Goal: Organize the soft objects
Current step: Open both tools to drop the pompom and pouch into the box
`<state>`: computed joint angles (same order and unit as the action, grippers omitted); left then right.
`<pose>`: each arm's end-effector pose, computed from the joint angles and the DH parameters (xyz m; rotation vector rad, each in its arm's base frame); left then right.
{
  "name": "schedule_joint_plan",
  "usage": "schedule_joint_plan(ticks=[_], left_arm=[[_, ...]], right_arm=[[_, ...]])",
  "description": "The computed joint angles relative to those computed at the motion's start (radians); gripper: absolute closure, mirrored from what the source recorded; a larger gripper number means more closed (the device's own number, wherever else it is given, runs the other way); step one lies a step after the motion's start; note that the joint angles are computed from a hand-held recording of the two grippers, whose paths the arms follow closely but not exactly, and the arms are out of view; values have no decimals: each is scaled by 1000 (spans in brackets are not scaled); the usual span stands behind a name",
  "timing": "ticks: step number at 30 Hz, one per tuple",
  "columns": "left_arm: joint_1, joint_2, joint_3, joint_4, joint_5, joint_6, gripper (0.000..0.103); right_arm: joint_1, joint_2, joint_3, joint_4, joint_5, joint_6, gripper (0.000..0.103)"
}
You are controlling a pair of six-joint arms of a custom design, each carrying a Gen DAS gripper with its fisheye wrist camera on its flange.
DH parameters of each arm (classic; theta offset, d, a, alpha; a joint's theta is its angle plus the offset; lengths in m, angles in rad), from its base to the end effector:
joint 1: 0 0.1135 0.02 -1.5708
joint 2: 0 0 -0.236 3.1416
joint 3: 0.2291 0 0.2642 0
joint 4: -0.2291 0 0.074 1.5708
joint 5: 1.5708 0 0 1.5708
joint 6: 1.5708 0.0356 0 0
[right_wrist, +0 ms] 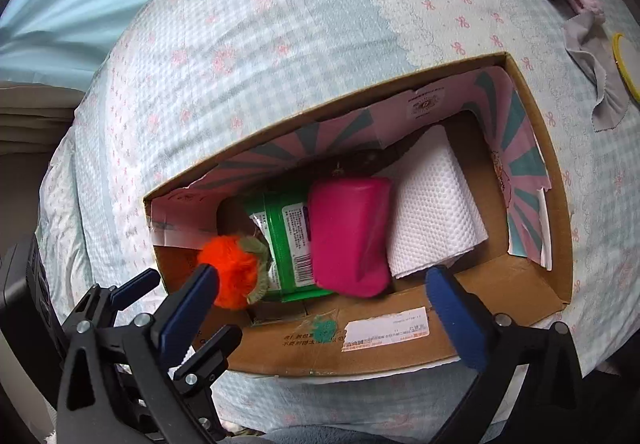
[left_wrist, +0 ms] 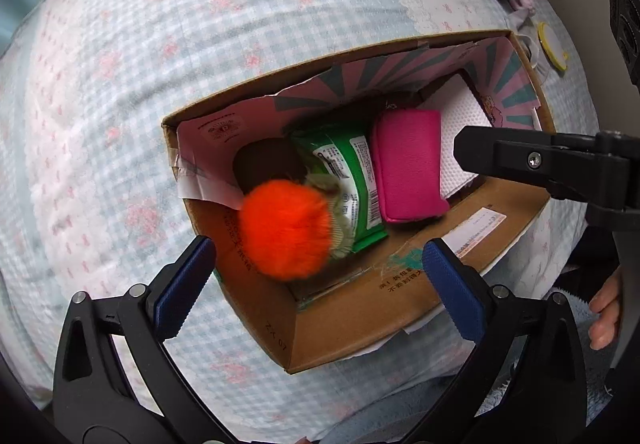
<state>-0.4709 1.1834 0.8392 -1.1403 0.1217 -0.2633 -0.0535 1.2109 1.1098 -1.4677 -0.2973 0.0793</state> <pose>0.1787 -0.0958 0.1927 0.3290 3.0792 -0.2241 0.1994 -0.0002 0.2601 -0.2056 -3.0983 -0.4650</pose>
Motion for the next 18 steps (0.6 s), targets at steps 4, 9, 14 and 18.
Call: schedule_joint_plan(ticks=[4, 9, 14, 18], left_arm=[[5, -9, -4, -10, 7, -12, 0], [-13, -49, 20, -41, -10, -39, 0], [-68, -98, 58, -89, -55, -82, 0], [-130, -146, 88, -131, -86, -143, 0]], right_arm=[[-13, -24, 6, 6, 34, -27, 0], [-39, -63, 16, -14, 27, -57, 0], [-28, -118, 36, -38, 25, -82, 0], [-31, -153, 78, -75, 28, -110, 0]])
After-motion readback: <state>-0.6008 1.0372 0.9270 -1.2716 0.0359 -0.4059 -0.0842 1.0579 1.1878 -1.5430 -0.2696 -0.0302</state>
